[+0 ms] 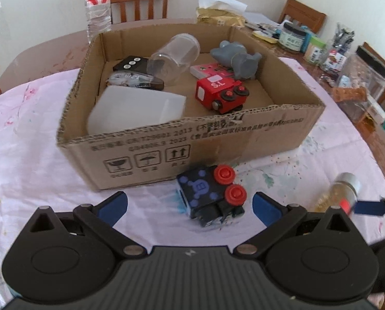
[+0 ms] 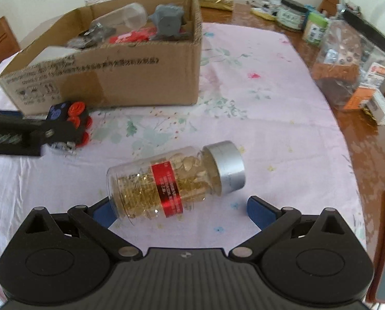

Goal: Organize rigid objects
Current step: 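Grasp the blue block toy with the left tool while the right grasps the capsule bottle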

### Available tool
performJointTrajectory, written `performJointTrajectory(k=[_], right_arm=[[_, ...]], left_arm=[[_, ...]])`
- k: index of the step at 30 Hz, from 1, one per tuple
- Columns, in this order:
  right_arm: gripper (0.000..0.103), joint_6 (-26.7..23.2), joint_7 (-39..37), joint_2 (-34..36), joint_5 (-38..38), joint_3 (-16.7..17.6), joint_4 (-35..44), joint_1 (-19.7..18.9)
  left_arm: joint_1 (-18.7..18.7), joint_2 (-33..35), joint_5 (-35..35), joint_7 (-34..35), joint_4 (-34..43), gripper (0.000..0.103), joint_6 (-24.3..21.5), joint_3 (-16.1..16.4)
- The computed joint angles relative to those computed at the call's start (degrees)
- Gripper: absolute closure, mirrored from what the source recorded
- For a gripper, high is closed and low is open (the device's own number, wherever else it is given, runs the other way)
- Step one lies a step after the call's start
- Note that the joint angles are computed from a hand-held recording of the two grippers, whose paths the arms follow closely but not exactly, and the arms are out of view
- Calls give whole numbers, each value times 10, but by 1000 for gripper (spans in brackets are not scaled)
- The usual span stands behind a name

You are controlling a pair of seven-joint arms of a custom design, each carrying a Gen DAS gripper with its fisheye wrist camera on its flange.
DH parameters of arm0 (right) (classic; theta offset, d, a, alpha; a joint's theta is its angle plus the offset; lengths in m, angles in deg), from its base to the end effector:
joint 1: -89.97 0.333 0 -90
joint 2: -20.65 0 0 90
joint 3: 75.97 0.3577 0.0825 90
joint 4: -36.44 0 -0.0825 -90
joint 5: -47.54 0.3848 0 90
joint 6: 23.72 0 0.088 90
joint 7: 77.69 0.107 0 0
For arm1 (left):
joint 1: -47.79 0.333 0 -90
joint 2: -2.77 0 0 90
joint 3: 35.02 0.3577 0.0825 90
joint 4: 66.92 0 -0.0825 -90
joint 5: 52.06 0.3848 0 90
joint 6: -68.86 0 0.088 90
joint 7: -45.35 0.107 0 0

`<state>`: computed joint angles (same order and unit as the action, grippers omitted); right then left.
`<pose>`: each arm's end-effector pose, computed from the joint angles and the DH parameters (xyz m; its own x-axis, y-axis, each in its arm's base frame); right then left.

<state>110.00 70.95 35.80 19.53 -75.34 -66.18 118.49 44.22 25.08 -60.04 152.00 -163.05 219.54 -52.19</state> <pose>0.5866 0.3175 0.4734 -0.2310 -0.9721 0.0406 -0.8685 0.1872 -0.4589 0.6844 -0.2205 0.4881 -0.4951 -0.8657 0.0739 -0.7348 0.3718 -0.5672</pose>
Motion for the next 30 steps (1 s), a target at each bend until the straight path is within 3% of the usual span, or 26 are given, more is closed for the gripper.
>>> performJointTrajectory(k=[5, 10, 15, 24, 30], right_arm=[[0, 30, -17, -6, -15, -1, -17, -3], [0, 47, -18, -11, -25, -3, -29, -4], [0, 58, -19, -15, -31, -2, -37, -6], [0, 89, 6, -23, -69, -5, -58, -4], [0, 102, -32, -19, -53, -2, -54, -14]], left_arm=[[-26, 7, 40, -58, -6, 8, 26, 18], [-30, 6, 65, -82, -18, 27, 48, 18], [-8, -4, 63, -53, -41, 39, 70, 2], [4, -6, 55, -36, -54, 39, 94, -1], [-2, -2, 65, -50, -54, 42, 108, -1]])
